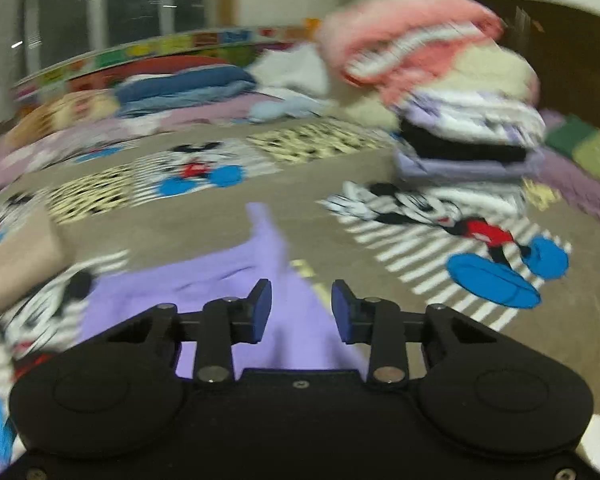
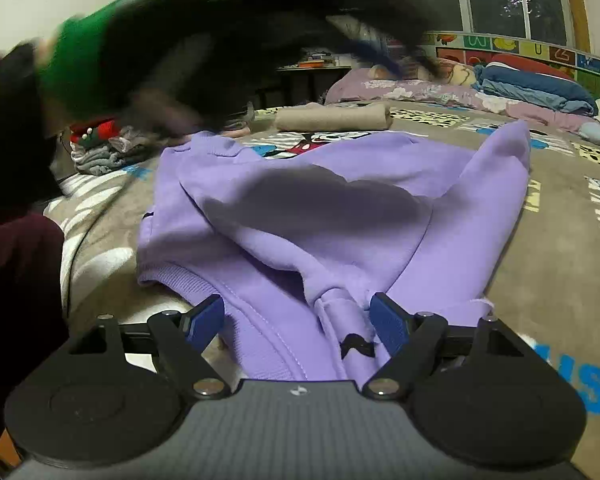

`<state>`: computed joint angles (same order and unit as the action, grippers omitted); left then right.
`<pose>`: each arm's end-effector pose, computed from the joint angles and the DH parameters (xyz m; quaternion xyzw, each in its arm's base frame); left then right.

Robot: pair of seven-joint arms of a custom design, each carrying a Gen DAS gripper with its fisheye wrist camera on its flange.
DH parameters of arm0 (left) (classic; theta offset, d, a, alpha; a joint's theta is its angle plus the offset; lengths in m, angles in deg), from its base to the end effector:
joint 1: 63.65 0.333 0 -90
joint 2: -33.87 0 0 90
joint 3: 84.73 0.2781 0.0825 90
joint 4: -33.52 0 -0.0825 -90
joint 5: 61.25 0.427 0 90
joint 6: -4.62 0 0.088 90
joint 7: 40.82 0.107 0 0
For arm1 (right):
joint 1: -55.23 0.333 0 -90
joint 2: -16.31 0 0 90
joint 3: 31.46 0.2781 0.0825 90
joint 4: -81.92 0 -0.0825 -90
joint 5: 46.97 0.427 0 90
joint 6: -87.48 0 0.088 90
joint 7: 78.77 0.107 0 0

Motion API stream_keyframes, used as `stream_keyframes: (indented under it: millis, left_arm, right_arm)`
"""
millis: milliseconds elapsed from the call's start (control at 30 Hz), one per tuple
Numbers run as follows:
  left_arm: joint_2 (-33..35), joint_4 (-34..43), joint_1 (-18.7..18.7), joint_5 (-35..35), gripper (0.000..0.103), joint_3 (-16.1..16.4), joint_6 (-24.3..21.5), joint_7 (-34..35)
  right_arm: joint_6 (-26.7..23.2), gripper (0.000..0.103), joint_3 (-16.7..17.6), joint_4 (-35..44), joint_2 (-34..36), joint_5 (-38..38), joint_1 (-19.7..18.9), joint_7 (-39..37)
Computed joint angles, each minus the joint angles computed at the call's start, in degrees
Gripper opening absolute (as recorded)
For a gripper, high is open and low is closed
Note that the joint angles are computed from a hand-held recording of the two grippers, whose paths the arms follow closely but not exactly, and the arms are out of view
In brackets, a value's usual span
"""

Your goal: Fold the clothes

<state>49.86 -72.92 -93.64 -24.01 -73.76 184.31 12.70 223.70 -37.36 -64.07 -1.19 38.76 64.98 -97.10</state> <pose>0.6298 -0.2832 0.4198 -0.4915 0.7252 -0.3771 0.3006 0.4863 0.0455 0.3348 -0.7991 0.3098 -0.1050 0.5045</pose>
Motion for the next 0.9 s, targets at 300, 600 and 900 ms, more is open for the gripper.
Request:
stream_keyframes:
  millis: [300,600,900]
  left_arm:
    - [22.06,29.27,7.73,-15.93,0.023,-8.69,-16.06,17.2]
    - [41.62,59.39,10.16,-24.44,0.023,-10.11,-29.24,22.35]
    - [28.3,40.03,8.11,-19.65,0.017,-9.02,-19.38,19.85]
  right_arm:
    - [-2.03,0.08,-0.34,0.6,0.87,0.15,-0.44,0.99]
    - [-3.39,0.082,-0.35,0.84,1.32,-0.01,-1.0,1.72]
    - [-3.98,0.083,-0.21,1.08,1.58,-0.11,-1.11,2.33]
